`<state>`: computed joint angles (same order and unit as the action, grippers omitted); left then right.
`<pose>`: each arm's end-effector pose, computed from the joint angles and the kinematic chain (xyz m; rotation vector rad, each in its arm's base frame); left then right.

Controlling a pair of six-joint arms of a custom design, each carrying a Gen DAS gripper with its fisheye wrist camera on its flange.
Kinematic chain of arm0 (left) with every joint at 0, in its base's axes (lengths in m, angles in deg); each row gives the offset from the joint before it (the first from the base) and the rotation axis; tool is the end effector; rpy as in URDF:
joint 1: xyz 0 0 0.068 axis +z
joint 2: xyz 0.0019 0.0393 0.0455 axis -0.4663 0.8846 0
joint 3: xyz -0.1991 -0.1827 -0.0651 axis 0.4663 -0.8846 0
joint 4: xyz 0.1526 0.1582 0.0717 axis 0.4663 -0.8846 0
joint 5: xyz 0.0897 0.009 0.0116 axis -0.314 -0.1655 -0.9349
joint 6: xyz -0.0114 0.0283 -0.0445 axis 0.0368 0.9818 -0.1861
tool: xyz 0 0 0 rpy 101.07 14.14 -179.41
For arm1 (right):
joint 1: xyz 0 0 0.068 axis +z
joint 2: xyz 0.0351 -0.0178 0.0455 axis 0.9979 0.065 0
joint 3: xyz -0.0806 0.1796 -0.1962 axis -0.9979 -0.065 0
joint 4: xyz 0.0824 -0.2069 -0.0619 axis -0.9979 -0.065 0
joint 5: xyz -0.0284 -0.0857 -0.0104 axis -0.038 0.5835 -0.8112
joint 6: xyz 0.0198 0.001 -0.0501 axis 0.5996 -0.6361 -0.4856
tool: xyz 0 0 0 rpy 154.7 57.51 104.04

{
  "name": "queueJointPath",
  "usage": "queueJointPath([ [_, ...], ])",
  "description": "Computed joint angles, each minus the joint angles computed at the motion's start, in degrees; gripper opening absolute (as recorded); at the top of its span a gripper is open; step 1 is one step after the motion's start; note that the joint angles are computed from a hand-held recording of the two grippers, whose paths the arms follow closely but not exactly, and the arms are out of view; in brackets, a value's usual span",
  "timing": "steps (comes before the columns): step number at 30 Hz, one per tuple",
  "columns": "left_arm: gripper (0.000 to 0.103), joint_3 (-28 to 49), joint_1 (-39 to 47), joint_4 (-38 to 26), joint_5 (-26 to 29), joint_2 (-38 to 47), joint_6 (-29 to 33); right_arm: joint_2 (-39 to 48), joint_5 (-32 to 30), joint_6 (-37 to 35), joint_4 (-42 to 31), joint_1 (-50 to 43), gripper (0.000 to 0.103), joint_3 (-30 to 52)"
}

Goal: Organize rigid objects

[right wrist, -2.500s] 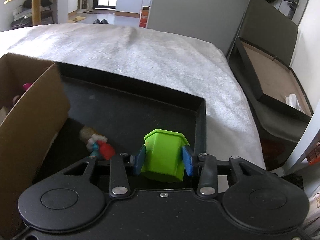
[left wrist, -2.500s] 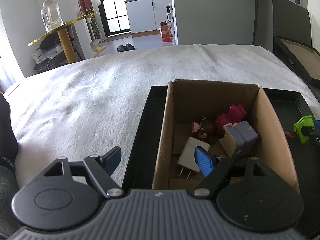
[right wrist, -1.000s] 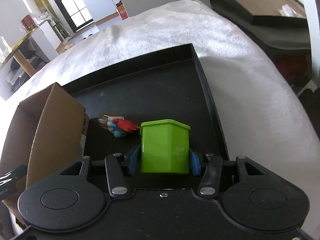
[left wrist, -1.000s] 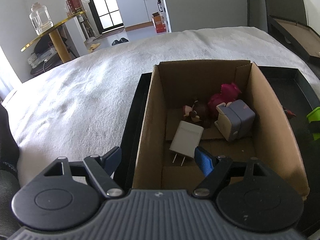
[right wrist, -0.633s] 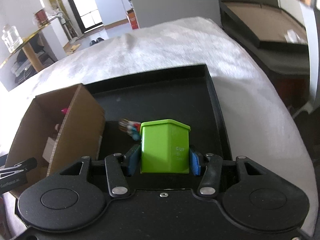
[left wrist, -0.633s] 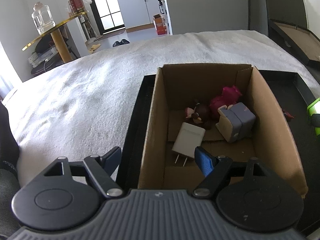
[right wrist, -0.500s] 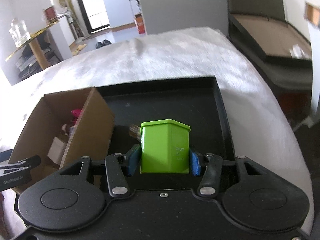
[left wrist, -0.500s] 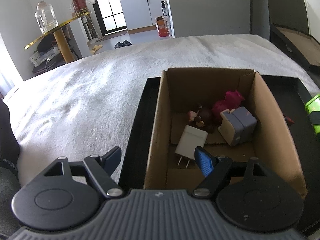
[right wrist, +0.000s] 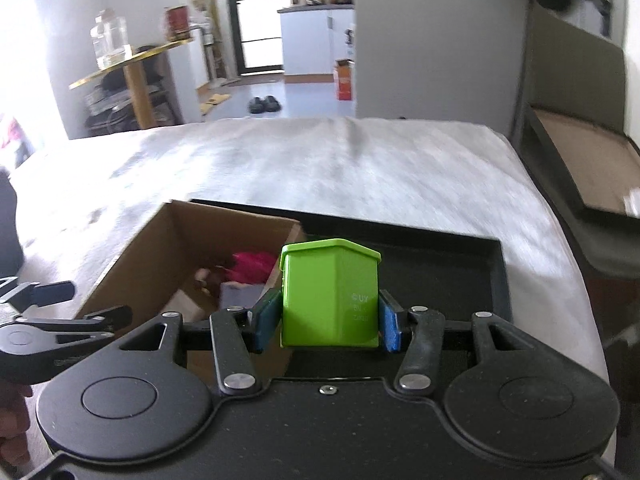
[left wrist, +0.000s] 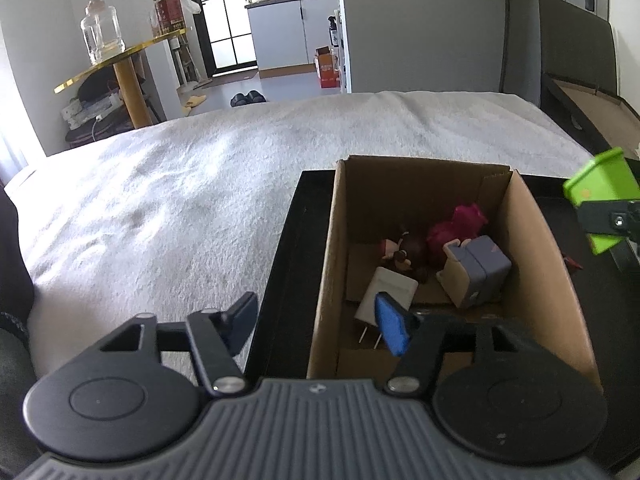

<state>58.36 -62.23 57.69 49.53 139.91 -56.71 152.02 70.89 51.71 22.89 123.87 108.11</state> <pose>0.2978 -0.1975 0.0589 0.6398 2.2518 -0.1084 0.2164 0.1396 0.0962 0.3779 2.2743 -0.1256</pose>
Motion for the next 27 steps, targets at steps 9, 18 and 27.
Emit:
queueJointPath([
  [9,0.031,-0.18,1.34,-1.7,5.34,-0.55,-0.6,1.58,-2.56,-8.08,-4.47,1.21,0.05,7.79],
  [18,0.014,-0.91,2.98,-0.92,8.19,-0.85,1.6,4.93,-2.29,-12.86,-10.98,3.81,0.05,14.65],
  [27,0.01,-0.04,4.94,-4.25,11.14,-0.72,3.98,9.04,-4.0,-17.97,-12.14,4.87,0.05,18.58],
])
